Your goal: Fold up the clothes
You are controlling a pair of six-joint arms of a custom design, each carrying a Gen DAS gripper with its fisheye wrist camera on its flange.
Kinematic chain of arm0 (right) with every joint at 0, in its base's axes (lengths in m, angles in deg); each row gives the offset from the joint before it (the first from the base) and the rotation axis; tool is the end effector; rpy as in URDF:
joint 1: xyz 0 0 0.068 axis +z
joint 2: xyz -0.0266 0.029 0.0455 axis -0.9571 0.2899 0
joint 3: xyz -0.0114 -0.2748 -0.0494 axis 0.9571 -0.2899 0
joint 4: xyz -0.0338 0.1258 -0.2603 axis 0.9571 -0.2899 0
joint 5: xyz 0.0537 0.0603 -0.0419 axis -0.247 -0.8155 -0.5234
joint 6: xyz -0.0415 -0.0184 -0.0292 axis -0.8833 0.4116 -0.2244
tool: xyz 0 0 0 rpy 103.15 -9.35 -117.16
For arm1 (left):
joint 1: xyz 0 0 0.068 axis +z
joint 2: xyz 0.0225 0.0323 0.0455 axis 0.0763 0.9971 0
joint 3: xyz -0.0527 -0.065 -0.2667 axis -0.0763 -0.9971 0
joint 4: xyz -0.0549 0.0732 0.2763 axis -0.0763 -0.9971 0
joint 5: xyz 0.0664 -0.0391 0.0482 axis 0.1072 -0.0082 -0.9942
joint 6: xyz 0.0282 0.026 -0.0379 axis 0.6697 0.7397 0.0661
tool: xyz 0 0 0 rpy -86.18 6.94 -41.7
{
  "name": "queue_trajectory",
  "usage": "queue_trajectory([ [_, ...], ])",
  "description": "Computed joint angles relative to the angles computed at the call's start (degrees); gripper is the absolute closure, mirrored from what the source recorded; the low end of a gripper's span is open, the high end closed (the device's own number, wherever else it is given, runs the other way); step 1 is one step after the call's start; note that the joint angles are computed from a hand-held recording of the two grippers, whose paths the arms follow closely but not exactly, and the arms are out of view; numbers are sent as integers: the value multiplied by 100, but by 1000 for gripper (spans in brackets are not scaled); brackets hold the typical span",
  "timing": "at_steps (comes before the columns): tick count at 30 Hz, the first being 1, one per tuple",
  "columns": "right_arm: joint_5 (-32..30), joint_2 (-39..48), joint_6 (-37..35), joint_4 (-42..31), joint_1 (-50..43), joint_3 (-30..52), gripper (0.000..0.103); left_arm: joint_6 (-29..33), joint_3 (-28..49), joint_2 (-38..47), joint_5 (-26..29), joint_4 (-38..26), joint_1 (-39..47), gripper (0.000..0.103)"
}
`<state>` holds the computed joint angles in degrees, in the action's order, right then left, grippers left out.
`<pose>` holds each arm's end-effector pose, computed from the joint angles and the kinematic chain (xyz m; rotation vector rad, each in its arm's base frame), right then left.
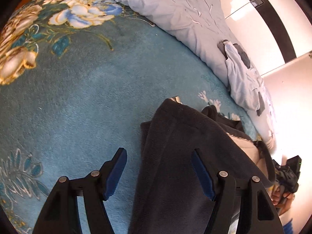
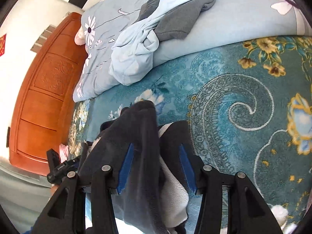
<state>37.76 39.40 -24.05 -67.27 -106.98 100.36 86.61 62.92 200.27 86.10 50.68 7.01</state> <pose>0.1016 -0.0422 0.1220 0.9333 2.3512 0.7575 0.4061 -0.0013 0.0828 0.2134 2.7984 -0.8324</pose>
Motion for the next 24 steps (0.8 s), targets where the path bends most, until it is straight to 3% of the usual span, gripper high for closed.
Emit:
queue_trajectory([
  [3,143,847,733,1385,653,-184,51,150,-112,-119,-142,85,-152,36],
  [7,274,1816,1496,2888,1288,-287,54,328,-452,-426,-546,434,-334,82],
  [8,321,1904,1660,3111,1425,-301,68,396,-590,-543,-633,581,-354,92],
  [10,591,1826,1751,3009,1716,-203,91,405,-784,-778,-418,808,-231,92],
  [12,641,1623,1792,2824,1826,-127,92,383,-954,-1001,-160,1024,-92,93],
  [15,-17,470,1827,2313,1055,-209,94,-120,-823,-1046,490,1220,330,93],
  [17,-320,160,1745,2140,381,-197,94,-493,-581,-843,554,1308,459,93],
  [22,94,2268,1757,3438,399,-151,94,-563,96,-6,-319,905,181,93],
  [24,293,2703,1814,3789,556,-192,94,-620,152,179,-556,846,122,93],
])
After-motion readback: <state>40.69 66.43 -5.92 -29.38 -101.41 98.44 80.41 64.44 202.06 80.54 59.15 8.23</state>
